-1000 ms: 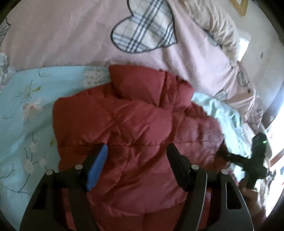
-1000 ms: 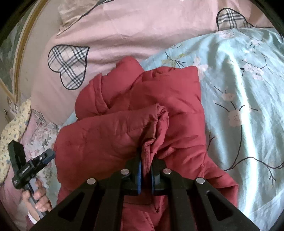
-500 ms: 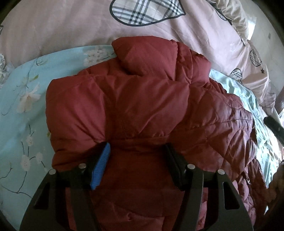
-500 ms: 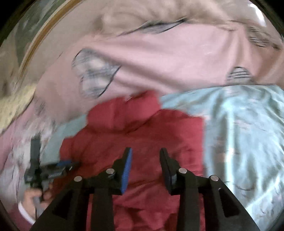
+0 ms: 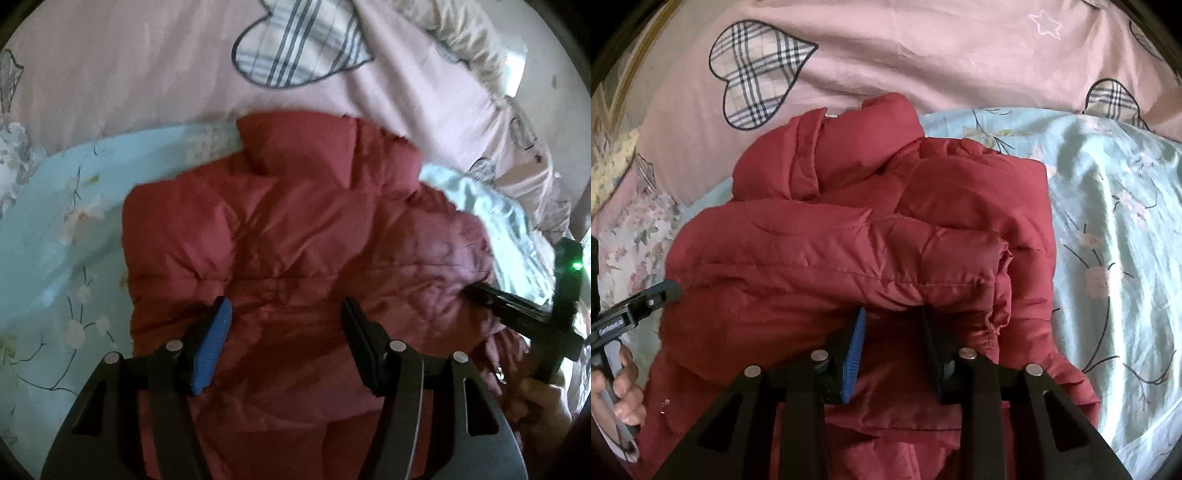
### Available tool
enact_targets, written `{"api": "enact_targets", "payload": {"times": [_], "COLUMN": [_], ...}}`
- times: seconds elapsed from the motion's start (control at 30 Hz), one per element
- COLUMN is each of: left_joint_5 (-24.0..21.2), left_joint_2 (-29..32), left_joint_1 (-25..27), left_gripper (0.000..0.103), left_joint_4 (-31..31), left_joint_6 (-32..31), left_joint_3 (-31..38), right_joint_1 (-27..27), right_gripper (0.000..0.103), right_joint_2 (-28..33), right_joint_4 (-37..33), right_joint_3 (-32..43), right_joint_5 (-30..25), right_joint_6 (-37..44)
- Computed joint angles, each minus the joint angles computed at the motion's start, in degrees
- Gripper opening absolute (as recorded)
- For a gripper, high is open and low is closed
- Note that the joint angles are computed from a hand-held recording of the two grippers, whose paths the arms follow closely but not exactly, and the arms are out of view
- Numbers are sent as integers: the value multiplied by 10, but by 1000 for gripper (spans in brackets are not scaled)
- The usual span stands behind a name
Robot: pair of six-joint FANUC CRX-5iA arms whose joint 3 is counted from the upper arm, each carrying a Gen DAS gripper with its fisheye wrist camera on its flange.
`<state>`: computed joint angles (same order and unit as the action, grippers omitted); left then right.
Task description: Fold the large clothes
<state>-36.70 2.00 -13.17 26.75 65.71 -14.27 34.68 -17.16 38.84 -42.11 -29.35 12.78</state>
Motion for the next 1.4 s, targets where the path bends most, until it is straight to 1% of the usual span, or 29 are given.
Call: {"api": "enact_targets", "payload": {"times": [0.03,0.07,0.13,0.17,0.2,0.27,0.3,0.37,0.5,0.6,0.77,0.87,0.93,0.97,1.03,1.1,1.17,1.3,1.37,1.4], "left_joint_5": [-5,-13,-41,-46,-40,-30,-31,-36,-34,-31,-30,-43,-56,-60,-64,-66,-70,-85,-91,-94], "left_joint_2": [0,4,26,34,37,38,37,30,17,23,31,34,32,28,18,-2,-18,-56,-81,-91], "left_joint_1": [0,0,-6,-7,-3,3,3,3,8,9,3,1,2,4,11,19,27,46,57,62], "left_gripper": [62,62,61,61,61,61,61,60,58,57,57,57,57,57,57,57,57,57,57,57], "left_joint_4": [1,-11,-85,-98,-86,-59,-59,-70,-66,-65,-89,-100,-101,-93,-78,-70,-61,-48,-32,-25], "left_joint_6": [-6,4,63,73,67,51,52,62,52,50,77,92,98,95,86,84,84,77,60,54], "left_joint_3": [-1,6,41,47,40,27,26,28,12,11,21,31,38,36,27,12,-2,-36,-61,-71], "right_joint_1": [3,4,8,8,7,-2,-4,-4,-6,-7,-7,-9,-10,-10,-6,8,27,60,80,90], "right_gripper": [33,33,33,33,33,33,33,33,33,33,33,33,33,35,43,56,58,58,59,61], "right_joint_2": [-7,-12,-14,-6,2,14,17,18,17,17,21,19,10,1,-26,-49,-70,-103,-122,-134], "right_joint_4": [7,15,16,13,-2,-30,-31,-30,-28,-29,-29,-45,-80,-98,-117,-108,-94,-109,-108,-107], "right_joint_3": [-4,-8,-8,-2,3,10,12,12,8,6,8,13,22,25,22,16,10,5,-4,-9], "right_joint_5": [-4,-5,-21,-32,-41,-31,-28,-29,-19,-16,-18,-19,-23,-25,-26,-43,-66,-108,-126,-134], "right_joint_6": [-11,-21,-24,-20,-3,29,31,30,27,28,31,41,65,74,76,62,50,48,35,27]}}
